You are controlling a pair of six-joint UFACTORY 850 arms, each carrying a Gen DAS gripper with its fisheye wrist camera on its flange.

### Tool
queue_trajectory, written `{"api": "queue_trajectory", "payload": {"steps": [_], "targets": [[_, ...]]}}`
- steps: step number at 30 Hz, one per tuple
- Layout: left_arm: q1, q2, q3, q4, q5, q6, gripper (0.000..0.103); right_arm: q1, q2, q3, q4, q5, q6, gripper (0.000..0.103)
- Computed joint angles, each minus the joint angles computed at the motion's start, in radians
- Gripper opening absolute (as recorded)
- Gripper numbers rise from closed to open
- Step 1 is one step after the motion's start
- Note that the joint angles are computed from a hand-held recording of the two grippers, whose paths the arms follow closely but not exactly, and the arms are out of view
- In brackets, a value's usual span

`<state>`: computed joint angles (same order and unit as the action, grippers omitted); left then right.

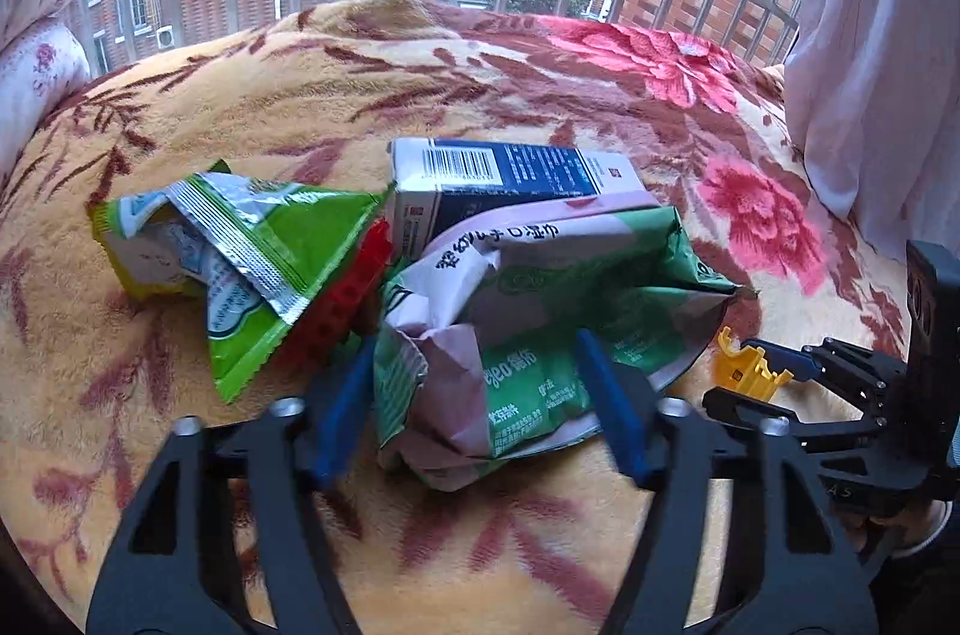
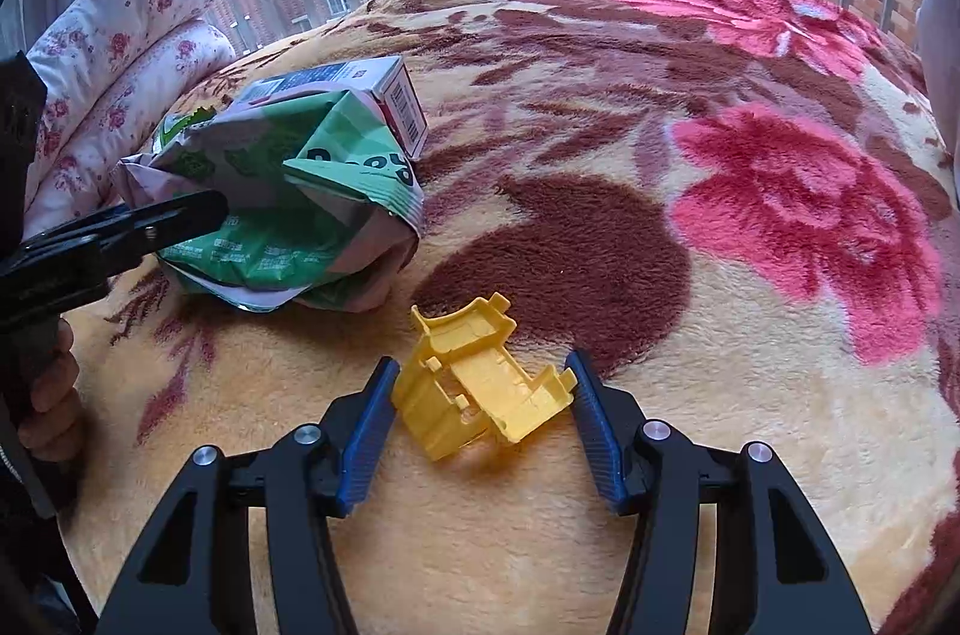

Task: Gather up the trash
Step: 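Grasp the yellow toy piece with the right tool while the left tool grasps the green snack bag, then carry the yellow piece and green snack bag down over the orange bucket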

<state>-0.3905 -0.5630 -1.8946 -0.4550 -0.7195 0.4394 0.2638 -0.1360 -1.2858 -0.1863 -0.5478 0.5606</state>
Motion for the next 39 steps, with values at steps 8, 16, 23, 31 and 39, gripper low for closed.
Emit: {"api": "queue_trajectory", "payload": {"steps": [8, 16, 23, 31, 39], "targets": [[0.009, 0.017, 0.036, -0.038, 0.041, 0.007, 0.028, 0.007, -0.006, -0.003, -0.035, -0.004, 0.026, 0.056], [-0.019, 0.144, 0.175, 0.044, 0.154, -0.018, 0.024, 0.014, 0.027, 0.011, -0.114, 0.002, 0.13, 0.056], [-0.041, 0.25, 0.274, 0.172, 0.24, -0.1, 0.023, 0.058, 0.071, 0.025, -0.186, -0.034, 0.213, 0.056], [-0.043, 0.36, 0.372, 0.199, 0.298, -0.1, 0.023, 0.135, 0.148, 0.066, -0.275, -0.074, 0.328, 0.056], [-0.032, 0.466, 0.468, 0.174, 0.336, -0.07, 0.023, 0.222, 0.214, 0.099, -0.355, -0.133, 0.426, 0.056]]}}
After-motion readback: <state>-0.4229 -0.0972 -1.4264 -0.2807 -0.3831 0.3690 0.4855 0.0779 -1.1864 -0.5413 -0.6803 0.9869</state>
